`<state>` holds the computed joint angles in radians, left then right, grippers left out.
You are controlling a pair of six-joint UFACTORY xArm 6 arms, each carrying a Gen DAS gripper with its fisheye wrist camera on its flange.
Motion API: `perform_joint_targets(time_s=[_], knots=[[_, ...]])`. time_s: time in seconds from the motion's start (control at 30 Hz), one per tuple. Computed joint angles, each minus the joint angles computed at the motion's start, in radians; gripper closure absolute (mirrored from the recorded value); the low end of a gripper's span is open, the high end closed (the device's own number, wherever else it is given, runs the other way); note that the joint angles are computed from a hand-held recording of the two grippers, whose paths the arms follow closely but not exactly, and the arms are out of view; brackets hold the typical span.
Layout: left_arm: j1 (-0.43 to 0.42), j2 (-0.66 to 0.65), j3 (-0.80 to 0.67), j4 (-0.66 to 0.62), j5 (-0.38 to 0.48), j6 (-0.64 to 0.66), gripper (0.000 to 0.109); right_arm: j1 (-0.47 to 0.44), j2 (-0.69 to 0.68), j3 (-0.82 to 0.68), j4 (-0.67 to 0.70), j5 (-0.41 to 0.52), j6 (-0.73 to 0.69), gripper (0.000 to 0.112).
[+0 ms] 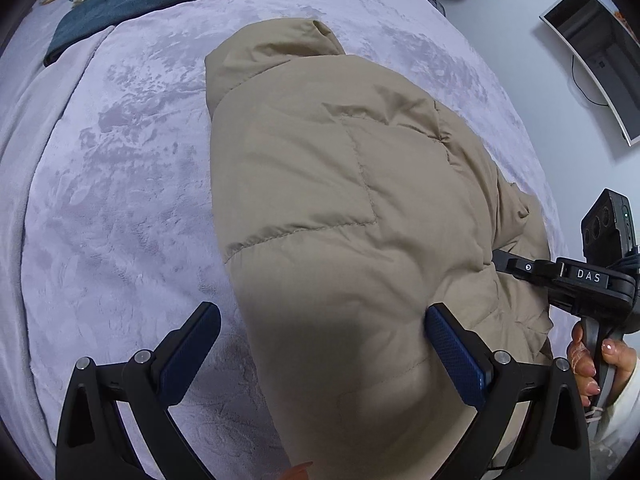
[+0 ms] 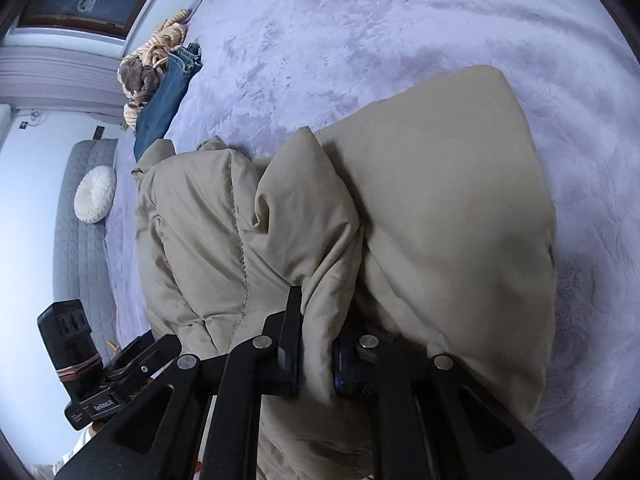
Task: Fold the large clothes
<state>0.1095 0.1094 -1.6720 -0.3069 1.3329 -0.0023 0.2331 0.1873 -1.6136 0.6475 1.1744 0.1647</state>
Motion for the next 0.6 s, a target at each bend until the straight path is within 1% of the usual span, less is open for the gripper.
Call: perform_joint_targets(time_s=[0.07,0.13,0.23,0.33,0.47,0.6], knots=[[0.005,-0.005,-0.006,0.010,0.012,0.005,0.006,0.007,-0.015,0.015,-0.018,-0.019,0.018,0.100],[0.009,-0.012,-0.005,0.021,0.016,0.011,0.006,0.023,-0.031,0.015,-0.073,-0.026,0.043,0.099],[0.021,-0.021,-0.002,0.027,0.025,0.023,0.006,0.047,-0.062,0.029,-0.165,-0.038,0.082,0.095],[0.028,-0.028,0.001,0.031,0.027,0.028,0.006,0.057,-0.091,0.051,-0.217,-0.051,0.108,0.094],[0.026,-0.028,-0.002,0.038,0.032,0.017,0.006,0.057,-0.093,0.053,-0.223,-0.049,0.110,0.092],[0.020,-0.014,-0.022,0.050,0.046,-0.011,0.006,0.055,-0.078,0.032,-0.216,-0.021,0.102,0.087]])
